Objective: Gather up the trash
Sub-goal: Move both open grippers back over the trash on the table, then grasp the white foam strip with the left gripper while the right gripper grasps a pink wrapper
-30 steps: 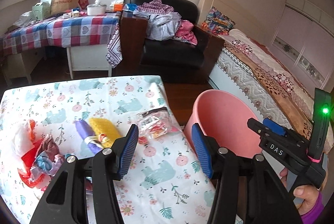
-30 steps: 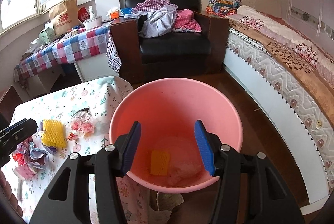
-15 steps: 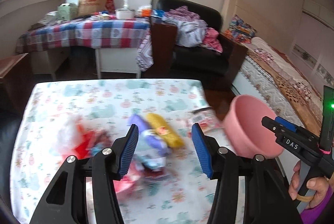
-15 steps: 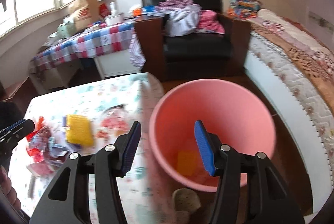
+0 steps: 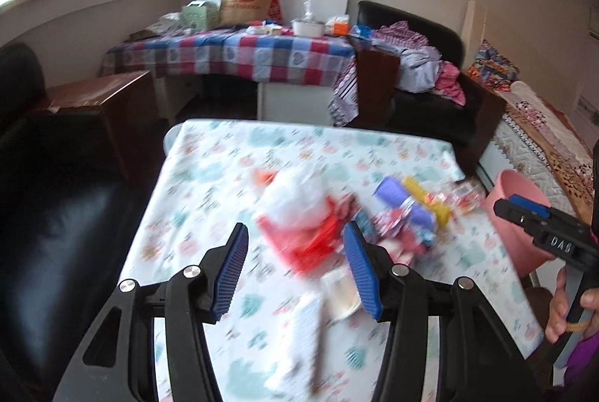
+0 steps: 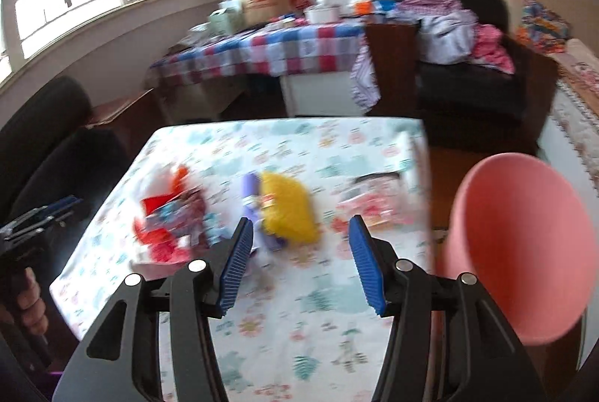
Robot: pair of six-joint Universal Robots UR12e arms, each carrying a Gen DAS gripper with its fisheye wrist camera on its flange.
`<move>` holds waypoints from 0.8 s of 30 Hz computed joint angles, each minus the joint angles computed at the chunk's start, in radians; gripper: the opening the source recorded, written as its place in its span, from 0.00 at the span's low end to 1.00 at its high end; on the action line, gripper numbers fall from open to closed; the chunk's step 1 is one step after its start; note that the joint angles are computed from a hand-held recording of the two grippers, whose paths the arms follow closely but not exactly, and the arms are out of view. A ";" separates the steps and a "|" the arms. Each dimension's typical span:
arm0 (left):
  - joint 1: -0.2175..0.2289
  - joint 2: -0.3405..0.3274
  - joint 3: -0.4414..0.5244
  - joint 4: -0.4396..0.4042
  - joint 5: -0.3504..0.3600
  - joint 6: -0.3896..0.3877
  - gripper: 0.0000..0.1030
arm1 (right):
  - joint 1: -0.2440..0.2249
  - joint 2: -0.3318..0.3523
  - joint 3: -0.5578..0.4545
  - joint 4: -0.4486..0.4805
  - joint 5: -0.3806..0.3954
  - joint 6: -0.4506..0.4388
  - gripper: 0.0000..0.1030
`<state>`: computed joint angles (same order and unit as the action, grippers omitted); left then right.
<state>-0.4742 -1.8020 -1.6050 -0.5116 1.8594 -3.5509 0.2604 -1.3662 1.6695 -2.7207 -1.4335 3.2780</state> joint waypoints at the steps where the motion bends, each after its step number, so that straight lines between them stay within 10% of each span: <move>1: 0.002 0.007 -0.011 -0.006 -0.007 -0.005 0.51 | 0.000 0.002 -0.002 0.008 0.028 -0.007 0.52; 15: 0.007 0.017 -0.053 -0.186 -0.179 0.020 0.50 | 0.000 0.010 -0.005 0.080 0.171 -0.051 0.52; 24: 0.003 0.015 -0.060 -0.199 -0.163 0.049 0.25 | 0.005 0.012 -0.018 0.152 0.341 -0.206 0.52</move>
